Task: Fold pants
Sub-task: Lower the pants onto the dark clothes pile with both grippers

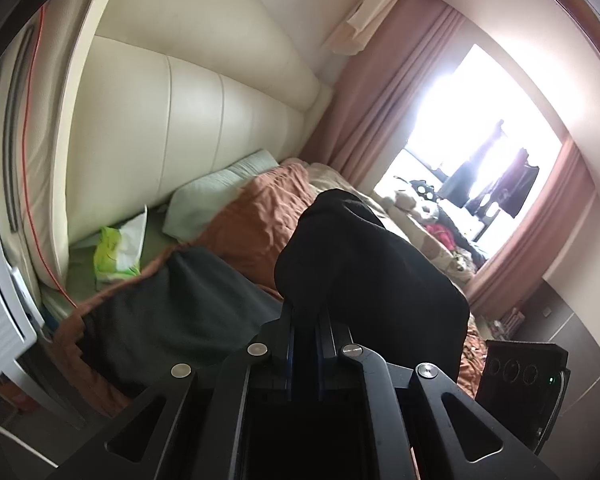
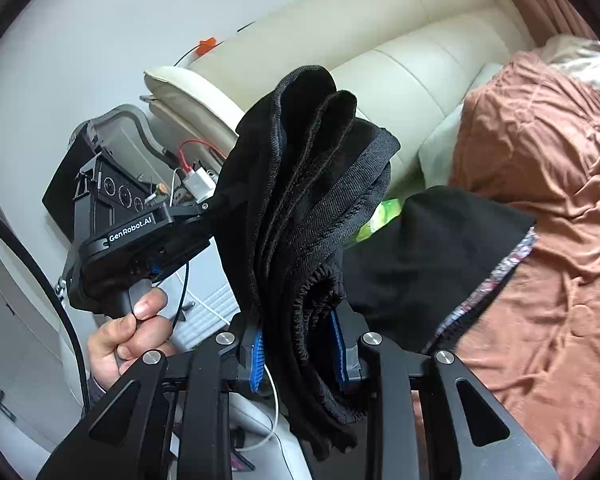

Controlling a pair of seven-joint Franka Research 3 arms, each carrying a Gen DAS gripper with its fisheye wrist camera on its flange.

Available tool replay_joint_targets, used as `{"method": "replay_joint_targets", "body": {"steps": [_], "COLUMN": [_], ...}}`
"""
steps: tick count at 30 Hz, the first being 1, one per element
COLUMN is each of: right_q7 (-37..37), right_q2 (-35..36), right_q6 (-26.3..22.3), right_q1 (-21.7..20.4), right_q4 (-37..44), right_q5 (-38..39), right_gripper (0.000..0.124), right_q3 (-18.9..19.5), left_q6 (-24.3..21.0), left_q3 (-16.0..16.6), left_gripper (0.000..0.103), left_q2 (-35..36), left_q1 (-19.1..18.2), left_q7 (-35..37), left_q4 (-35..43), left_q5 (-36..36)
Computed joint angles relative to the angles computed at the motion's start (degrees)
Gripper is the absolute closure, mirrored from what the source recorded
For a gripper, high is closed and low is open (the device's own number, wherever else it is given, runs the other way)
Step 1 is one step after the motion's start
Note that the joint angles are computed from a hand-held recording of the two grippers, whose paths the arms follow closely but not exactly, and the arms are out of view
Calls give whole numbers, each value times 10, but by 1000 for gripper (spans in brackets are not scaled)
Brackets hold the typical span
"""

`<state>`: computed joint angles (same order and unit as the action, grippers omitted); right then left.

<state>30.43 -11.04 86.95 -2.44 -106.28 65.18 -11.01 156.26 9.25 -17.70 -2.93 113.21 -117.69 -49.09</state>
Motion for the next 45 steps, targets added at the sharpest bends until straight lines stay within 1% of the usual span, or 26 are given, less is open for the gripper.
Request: {"method": "replay_joint_targets", "body": {"steps": [3, 7, 13, 20, 27, 29, 30, 31, 32, 33, 34, 35, 37, 39, 40, 42, 43, 45], "right_q7": [3, 18, 45, 63, 79, 91, 99, 107, 116, 124, 133, 140, 148, 150, 152, 147, 136, 112], "right_q2": [14, 41, 104, 180, 239, 260, 270, 276, 285, 293, 300, 306, 318, 325, 329, 326, 315, 303], "right_q6": [17, 38, 66, 96, 117, 126, 129, 133, 140, 144, 151, 159, 163, 167, 169, 178, 182, 196], "right_q1": [9, 20, 22, 10, -3, -5, -6, -7, -7, -8, -7, -6, -8, -14, -18, -22, -25, -27], "right_q4": [1, 11, 37, 92, 146, 164, 174, 179, 187, 194, 200, 204, 217, 224, 230, 234, 227, 223], "right_q5": [9, 25, 51, 54, 50, 46, 42, 37, 30, 23, 14, 5, -13, -16, -17, -27, -32, -34], "right_gripper": [100, 100, 100, 100, 100, 100, 98, 97, 97, 95, 89, 87, 77, 74, 72, 71, 71, 71], "right_q3": [13, 27, 49, 79, 107, 114, 118, 122, 125, 128, 131, 133, 138, 142, 144, 145, 144, 143], "left_q6": [-7, -25, -47, -65, -89, -98, -108, -123, -119, -99, -80, -74, -69, -61, -56, -51, -45, -39], "left_q3": [-2, -13, -51, -98, -130, -133, -132, -123, -123, -124, -131, -141, -150, -152, -149, -148, -150, -145], "left_gripper": [96, 96, 96, 96, 96, 96, 95, 93, 91, 83, 72, 68, 67, 67, 67, 67, 67, 67], "left_q2": [33, 83, 164, 258, 342, 364, 376, 386, 386, 378, 369, 364, 348, 331, 316, 303, 289, 274], "left_q1": [12, 37, 83, 126, 149, 149, 148, 141, 140, 142, 149, 159, 172, 178, 179, 182, 188, 184], "left_q7": [-10, -8, -34, -89, -167, -195, -217, -251, -267, -279, -281, -279, -283, -281, -287, -288, -277, -280], "left_q4": [30, 75, 145, 230, 319, 342, 357, 372, 370, 354, 336, 326, 302, 278, 257, 238, 218, 196], "left_q5": [17, 18, 46, 110, 203, 243, 267, 303, 322, 331, 330, 325, 321, 323, 329, 325, 309, 310]}}
